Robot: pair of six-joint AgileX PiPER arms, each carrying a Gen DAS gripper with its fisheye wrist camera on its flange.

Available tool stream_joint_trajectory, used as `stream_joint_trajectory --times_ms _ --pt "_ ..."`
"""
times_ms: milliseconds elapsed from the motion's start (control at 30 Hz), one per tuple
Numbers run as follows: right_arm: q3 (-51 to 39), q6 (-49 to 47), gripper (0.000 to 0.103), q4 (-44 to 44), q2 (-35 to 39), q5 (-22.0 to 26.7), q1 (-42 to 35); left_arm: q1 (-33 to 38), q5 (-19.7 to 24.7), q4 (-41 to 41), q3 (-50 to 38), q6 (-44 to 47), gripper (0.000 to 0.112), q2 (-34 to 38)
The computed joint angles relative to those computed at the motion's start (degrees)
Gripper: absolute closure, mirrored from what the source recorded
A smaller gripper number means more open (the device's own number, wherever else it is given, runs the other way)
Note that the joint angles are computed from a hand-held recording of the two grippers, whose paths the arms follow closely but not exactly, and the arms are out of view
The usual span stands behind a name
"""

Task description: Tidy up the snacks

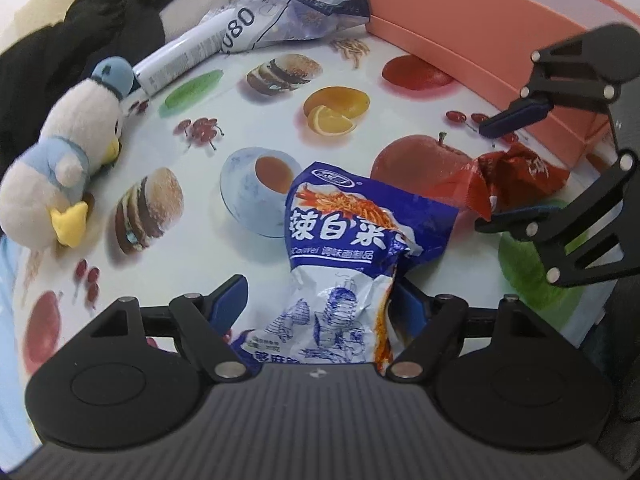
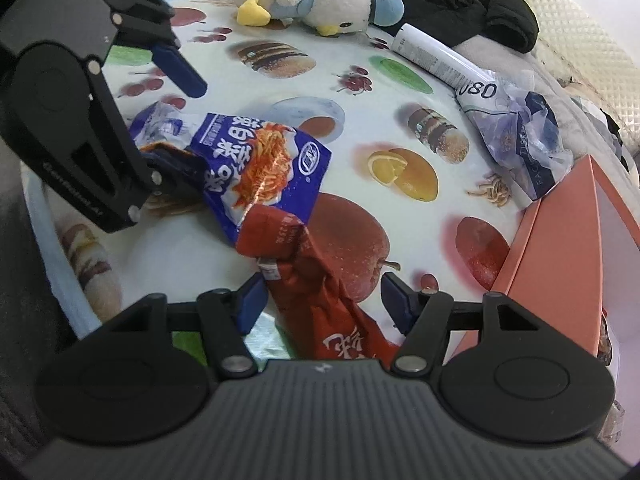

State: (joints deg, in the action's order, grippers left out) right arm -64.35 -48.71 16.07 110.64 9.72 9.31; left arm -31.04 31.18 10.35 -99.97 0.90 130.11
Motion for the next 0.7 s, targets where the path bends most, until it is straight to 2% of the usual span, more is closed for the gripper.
stream_joint_trajectory --times_ms 67,133,200,333,467,600,700 --pt "0.0 2.4 0.04 -1.9 0.2 -0.4 0.1 0.0 -0.4 -1.6 0.5 0.2 0.038 -0.1" --pt "-0.1 -2.7 0.044 3.6 0.3 0.2 -0.4 -0.6 -1.1 1.3 1.5 -3.4 0.042 -0.2" --pt "0.1 -8.0 0.052 9.7 0.4 0.6 -1.0 -0.6 -2.3 1.4 2.8 -4.7 0.044 -0.6" --pt "0.5 -12.6 0.052 15.2 0.5 0.1 -1.2 -0.6 -2.9 1.8 4.3 -7.5 0.049 -1.5" --pt "0.9 -13.5 0.055 15.7 0.6 -0.4 -0.9 -0.7 -3.7 3.0 6.1 -10.7 0.053 -2.7" --pt "0.3 -14.0 0.062 17.4 0.3 1.7 -1.2 -0.3 -3.6 4.1 7.6 -17.3 0.056 -4.2" --pt "1.3 -16.0 0.064 21.7 -0.6 1.2 -1.3 -0.1 -3.1 6.1 8.7 -23.8 0.058 -5.8"
